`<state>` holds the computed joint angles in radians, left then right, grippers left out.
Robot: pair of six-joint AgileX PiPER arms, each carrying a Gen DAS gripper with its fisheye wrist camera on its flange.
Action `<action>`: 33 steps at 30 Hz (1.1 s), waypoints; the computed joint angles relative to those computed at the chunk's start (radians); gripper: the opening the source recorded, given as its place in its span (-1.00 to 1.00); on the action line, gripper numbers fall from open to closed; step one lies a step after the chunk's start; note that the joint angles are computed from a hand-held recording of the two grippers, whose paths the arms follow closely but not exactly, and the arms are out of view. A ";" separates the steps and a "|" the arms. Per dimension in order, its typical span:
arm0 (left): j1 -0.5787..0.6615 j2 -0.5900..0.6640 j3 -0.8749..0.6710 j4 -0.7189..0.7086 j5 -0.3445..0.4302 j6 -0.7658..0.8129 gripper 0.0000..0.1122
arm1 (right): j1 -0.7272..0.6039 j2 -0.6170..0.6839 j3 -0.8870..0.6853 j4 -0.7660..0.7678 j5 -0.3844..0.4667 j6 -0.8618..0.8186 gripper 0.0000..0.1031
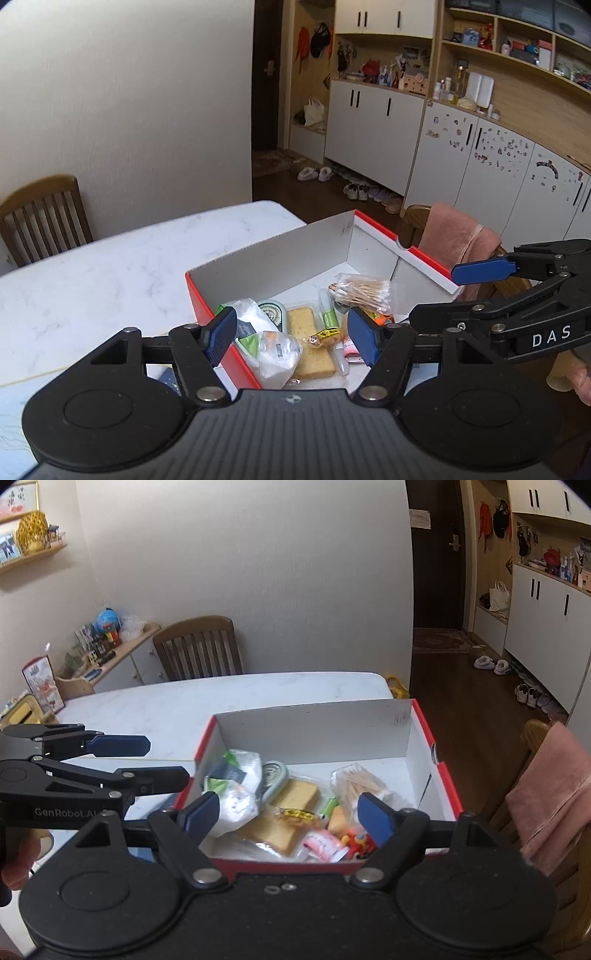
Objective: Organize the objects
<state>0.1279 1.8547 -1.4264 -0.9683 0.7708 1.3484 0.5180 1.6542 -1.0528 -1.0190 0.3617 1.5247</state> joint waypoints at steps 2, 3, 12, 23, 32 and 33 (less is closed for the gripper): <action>0.010 -0.021 0.025 -0.019 -0.001 0.027 0.30 | 0.026 -0.014 0.021 -0.080 0.019 0.091 0.65; 0.015 -0.033 0.041 -0.032 -0.003 0.042 0.43 | 0.041 -0.022 0.032 -0.109 0.030 0.124 0.66; 0.059 -0.069 0.093 -0.067 0.027 0.074 0.69 | 0.147 -0.059 0.076 -0.222 0.126 0.242 0.73; 0.087 -0.104 0.143 -0.092 0.059 0.104 0.75 | 0.181 -0.098 0.130 -0.269 0.146 0.348 0.76; 0.076 -0.132 0.188 -0.080 0.019 0.097 0.75 | 0.190 -0.108 0.136 -0.284 0.153 0.364 0.77; 0.078 -0.128 0.184 -0.076 0.027 0.087 0.75 | 0.189 -0.107 0.135 -0.277 0.151 0.359 0.77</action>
